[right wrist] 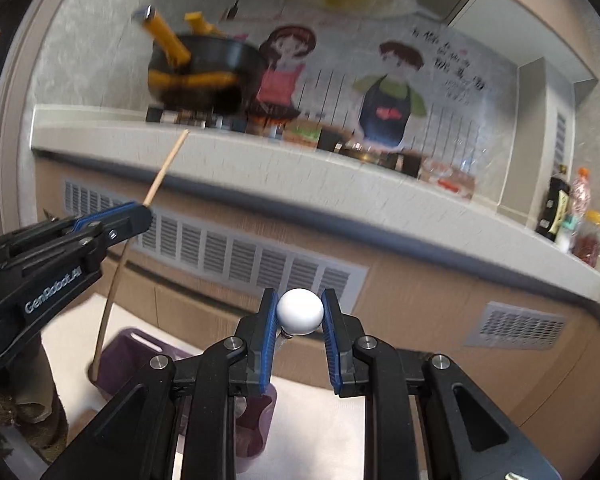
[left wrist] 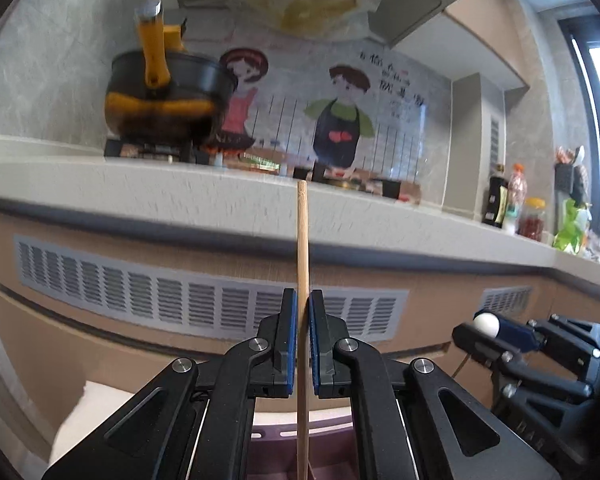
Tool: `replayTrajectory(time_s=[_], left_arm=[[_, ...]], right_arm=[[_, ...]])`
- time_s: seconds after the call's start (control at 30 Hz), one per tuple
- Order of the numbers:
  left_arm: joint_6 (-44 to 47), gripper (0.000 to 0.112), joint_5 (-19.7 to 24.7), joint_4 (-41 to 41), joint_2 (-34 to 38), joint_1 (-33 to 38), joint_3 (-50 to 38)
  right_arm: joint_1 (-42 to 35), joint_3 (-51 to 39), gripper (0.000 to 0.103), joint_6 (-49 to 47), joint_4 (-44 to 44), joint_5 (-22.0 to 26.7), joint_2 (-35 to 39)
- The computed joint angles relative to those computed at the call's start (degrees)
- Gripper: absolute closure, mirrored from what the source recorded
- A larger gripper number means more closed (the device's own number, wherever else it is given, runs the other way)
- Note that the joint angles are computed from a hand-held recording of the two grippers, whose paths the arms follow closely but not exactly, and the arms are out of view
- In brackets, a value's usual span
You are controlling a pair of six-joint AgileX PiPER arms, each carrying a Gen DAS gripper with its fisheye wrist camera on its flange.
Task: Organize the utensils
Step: 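Carry the chopstick with the left gripper into the caddy while the right gripper drops the white-knobbed utensil in, then grasp the blue-handled spoon with the right gripper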
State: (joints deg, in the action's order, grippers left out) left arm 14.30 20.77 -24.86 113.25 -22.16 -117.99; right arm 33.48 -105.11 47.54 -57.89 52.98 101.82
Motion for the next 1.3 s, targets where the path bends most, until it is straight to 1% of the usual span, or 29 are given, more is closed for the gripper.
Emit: replayTrajectory(time_s=[0.03, 0.1, 0.17, 0.23, 0.3, 0.37, 0.4, 0.43, 0.47, 0.5, 0.53, 0.57, 0.63, 0.67, 0.73, 0.77, 0.8, 0.83, 0.9, 1.0, 1.07, 1.17, 1.2, 1.23, 1.3], left_arm=[[-0.6, 0.106, 0.0, 0.6, 1.8, -0.1, -1.4], [1.4, 0.107, -1.3, -1.8, 3.6, 0.1, -1.4], [1.8, 0.107, -1.9, -2.4, 5.3, 0.3, -1.6], [2.8, 0.106, -2.6, -3.3, 6.2, 0.5, -0.6], [5.2, 0.106, -4.1, -5.8, 5.6, 0.7, 2.7], [7.6, 0.106, -4.7, -7.7, 5.1, 0.9, 5.2], [7.8, 0.104, -4.7, -7.6, 4.9, 0.8, 6.4], [8.9, 0.104, -4.9, -8.5, 4.6, 0.9, 7.6], [8.2, 0.104, -4.2, -7.6, 4.2, 1.0, 8.6], [7.8, 0.104, -3.3, -7.1, 3.8, 1.2, 9.3], [7.3, 0.101, -2.1, -6.5, 3.4, 1.4, 9.7], [6.3, 0.099, -1.0, -5.5, 2.6, 1.7, 10.6], [4.5, 0.089, 1.0, -3.9, 0.7, 2.4, 12.5], [3.4, 0.086, 1.9, -2.9, -0.5, 2.8, 13.7], [0.5, 0.07, 3.8, -0.1, -3.6, 3.8, 17.1], [-0.2, 0.066, 4.8, 0.6, -4.6, 4.2, 18.0], [-0.7, 0.059, 5.8, 1.4, -6.5, 4.7, 20.3], [-0.8, 0.056, 6.3, 1.9, -7.8, 5.1, 22.0], [-0.8, 0.053, 7.4, 3.2, -10.8, 6.2, 26.2], [-0.3, 0.044, 9.2, 3.6, -15.3, 8.0, 33.0], [1.9, 0.043, 9.9, 2.1, -18.4, 9.5, 38.2], [4.9, 0.041, 9.9, 0.7, -23.1, 11.2, 45.7], [6.1, 0.038, 9.8, 0.0, -24.6, 11.8, 47.9], [7.7, 0.035, 9.8, -0.9, -25.9, 12.3, 49.8], [10.0, 0.033, 9.9, -1.5, -28.4, 13.4, 53.7]], right_arm=[[-0.6, 0.2, 0.083, -0.3, 1.0, -0.7, 0.6], [-1.6, 1.6, 0.083, -0.4, 2.7, -2.0, 1.2], [-2.3, 3.2, 0.083, -0.2, 4.0, -3.1, 1.4], [-3.3, 4.6, 0.083, -1.0, 6.7, -4.6, 1.2], [-4.0, 5.9, 0.082, -1.6, 9.3, -5.8, 1.3], [-4.5, 7.1, 0.082, -2.3, 11.0, -6.8, 1.0], [-4.7, 8.3, 0.08, -2.5, 11.8, -7.4, 0.5], [-4.5, 8.9, 0.074, -2.3, 11.9, -7.4, 0.2], [-4.2, 9.9, 0.07, -1.7, 11.4, -7.4, -0.4], [-3.7, 11.6, 0.061, -0.3, 10.2, -7.7, -1.5], [-3.0, 12.7, 0.051, 1.0, 9.0, -7.6, -2.3], [-2.2, 14.2, 0.047, 2.7, 7.2, -7.2, -3.5], [-0.3, 16.6, 0.038, 4.5, 4.7, -6.0, -5.7], [0.5, 17.5, 0.035, 5.0, 4.1, -5.4, -6.6], [2.7, 19.3, 0.024, 6.5, 2.9, -3.4, -8.3], [3.9, 20.6, 0.022, 7.1, 2.9, -2.5, -9.3], [4.6, 21.3, 0.019, 7.4, 3.0, -2.0, -9.8], [5.8, 22.4, 0.016, 8.0, 3.2, -0.9, -10.4], [7.9, 24.6, 0.011, 9.3, 3.6, 1.1, -11.3], [10.6, 26.0, 0.009, 10.8, 4.3, 4.1, -11.0], [12.2, 27.3, 0.005, 11.3, 6.0, 5.4, -10.6], [14.2, 29.0, 0.002, 12.2, 8.4, 5.6, -9.9], [14.4, 29.3, 0.002, 12.0, 9.3, 5.2, -9.8], [14.8, 29.7, 0.002, 11.2, 11.1, 4.2, -9.6], [14.8, 30.4, 0.002, 8.3, 15.1, 1.9, -9.5]])
